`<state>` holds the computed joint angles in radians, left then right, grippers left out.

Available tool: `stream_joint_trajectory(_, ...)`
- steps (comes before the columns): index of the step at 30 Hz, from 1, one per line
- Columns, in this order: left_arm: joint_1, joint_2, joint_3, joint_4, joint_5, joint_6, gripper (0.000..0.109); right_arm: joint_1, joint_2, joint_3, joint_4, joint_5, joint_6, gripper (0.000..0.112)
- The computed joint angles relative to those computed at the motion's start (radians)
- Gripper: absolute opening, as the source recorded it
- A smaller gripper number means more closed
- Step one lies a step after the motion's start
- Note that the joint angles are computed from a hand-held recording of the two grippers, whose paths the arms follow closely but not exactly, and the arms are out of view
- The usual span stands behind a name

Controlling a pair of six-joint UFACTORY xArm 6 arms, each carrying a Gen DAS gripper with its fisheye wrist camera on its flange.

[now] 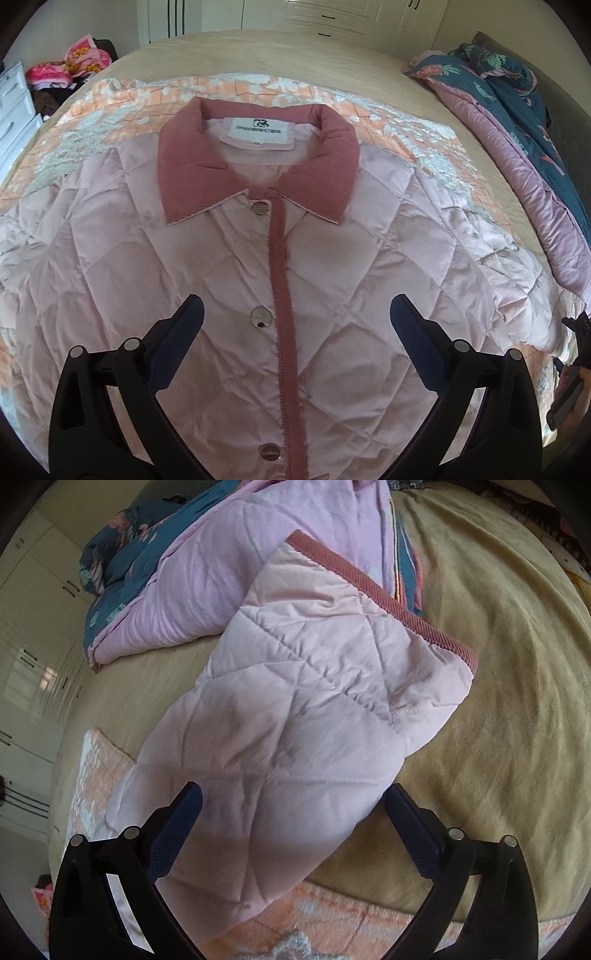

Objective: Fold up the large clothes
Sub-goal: 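Close the right gripper on the sleeve cuff, then lift the sleeve with the right gripper and carry it across the jacket front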

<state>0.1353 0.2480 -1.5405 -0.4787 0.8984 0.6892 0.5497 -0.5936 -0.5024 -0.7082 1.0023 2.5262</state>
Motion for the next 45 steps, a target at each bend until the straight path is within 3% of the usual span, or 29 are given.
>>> stream_joint_trajectory(5, 0.016, 0.025, -0.041, -0.004, 0.006, 0.000, 0.095, -0.010, -0.065, 0.068, -0.081, -0.017, 0.137, 0.098)
stream_joint_trajectory(7, 0.024, 0.035, -0.061, -0.008, 0.013, -0.002, 0.095, 0.008, -0.068, 0.069, -0.110, 0.012, 0.167, 0.093)
stream_joint_trajectory(12, 0.048, 0.048, -0.104, -0.023, 0.041, -0.005, 0.095, 0.071, -0.072, 0.053, -0.181, 0.090, 0.171, 0.038)
stream_joint_trajectory(18, 0.076, 0.052, -0.154, -0.039, 0.074, -0.012, 0.095, 0.201, -0.066, -0.069, -0.322, 0.244, 0.078, 0.019)
stream_joint_trajectory(24, 0.119, 0.060, -0.231, -0.074, 0.131, -0.013, 0.095, 0.219, 0.079, -0.328, -0.444, 0.248, -0.161, 0.016)
stream_joint_trajectory(30, 0.175, 0.088, -0.338, -0.106, 0.198, -0.005, 0.095, 0.235, 0.269, -0.611, -0.513, 0.194, -0.380, 0.015)
stream_joint_trajectory(41, 0.291, 0.172, -0.512, -0.191, 0.331, 0.003, 0.095, 0.275, 0.600, -1.054, -0.514, 0.113, -0.659, 0.014)
stream_joint_trajectory(45, 0.320, 0.186, -0.538, -0.218, 0.326, 0.037, 0.095, 0.285, 0.722, -1.223, -0.491, 0.089, -0.757, 0.014)
